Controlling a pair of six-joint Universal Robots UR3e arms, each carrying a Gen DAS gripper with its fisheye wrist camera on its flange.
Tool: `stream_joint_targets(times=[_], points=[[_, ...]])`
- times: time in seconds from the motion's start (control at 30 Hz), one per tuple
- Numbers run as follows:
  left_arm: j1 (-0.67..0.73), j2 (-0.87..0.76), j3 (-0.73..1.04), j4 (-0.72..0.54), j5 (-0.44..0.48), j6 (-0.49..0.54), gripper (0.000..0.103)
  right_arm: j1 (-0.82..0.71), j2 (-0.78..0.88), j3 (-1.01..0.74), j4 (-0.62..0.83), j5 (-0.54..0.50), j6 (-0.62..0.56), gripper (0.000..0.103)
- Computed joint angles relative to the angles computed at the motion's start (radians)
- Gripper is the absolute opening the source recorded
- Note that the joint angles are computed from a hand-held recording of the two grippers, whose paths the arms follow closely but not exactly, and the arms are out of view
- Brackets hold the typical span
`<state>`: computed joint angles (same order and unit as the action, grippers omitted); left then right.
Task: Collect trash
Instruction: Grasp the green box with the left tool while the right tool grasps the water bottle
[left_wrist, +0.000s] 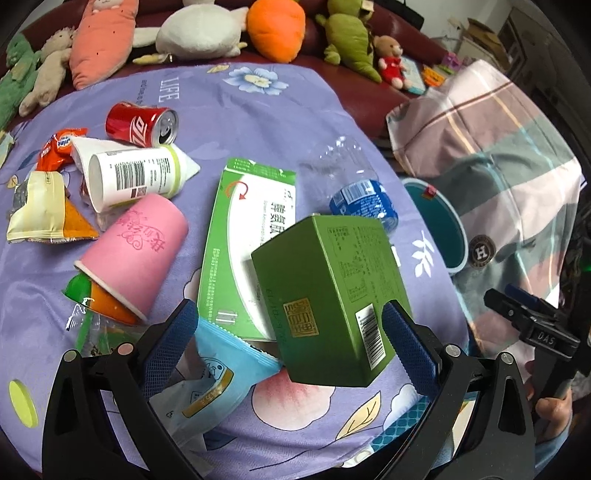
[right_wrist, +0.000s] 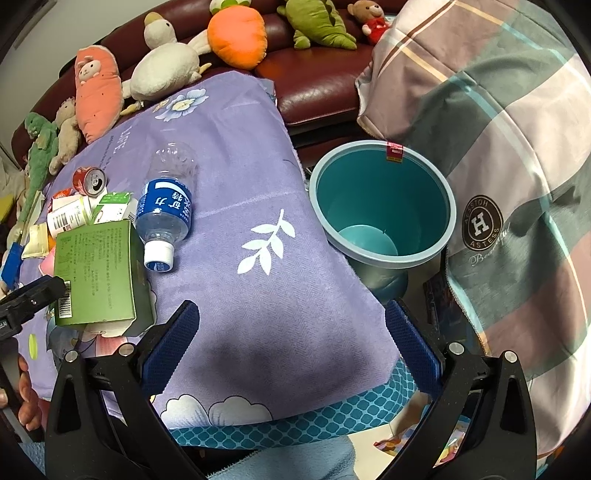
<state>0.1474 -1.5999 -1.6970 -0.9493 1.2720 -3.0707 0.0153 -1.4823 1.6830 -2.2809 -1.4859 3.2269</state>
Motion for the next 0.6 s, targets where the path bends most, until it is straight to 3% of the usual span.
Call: stream_joint_targets(times=[0.13, 0.33, 0.43, 0.53, 0.6], points=[[-0.066, 0.074, -0.079, 0.079, 0.099, 0.066, 0.099, -0.015, 0.000, 0.003, 0.002, 0.008, 0.002, 0.097], [-0.113, 0.105, -0.165, 0.107, 0.156, 0.128, 0.097, -0.010, 0.004, 0.015, -0.017, 0.024, 0.006, 0.097], [-0.145, 0.020, -0.141, 0.168, 0.202, 0.075, 0.077, -0.004, 0.009, 0.016, -0.011, 0.034, 0.008, 0.097], [-0.120, -0.029, -0.115, 0.188, 0.147, 0.029, 0.053, 0.002, 0.017, 0.005, -0.005, 0.029, 0.006, 0.097], [-0.122, -0.061, -0.112, 0.247, 0.158, -0.009, 0.026, 0.003, 0.027, -0.007, 0.001, 0.024, 0.007, 0.097]])
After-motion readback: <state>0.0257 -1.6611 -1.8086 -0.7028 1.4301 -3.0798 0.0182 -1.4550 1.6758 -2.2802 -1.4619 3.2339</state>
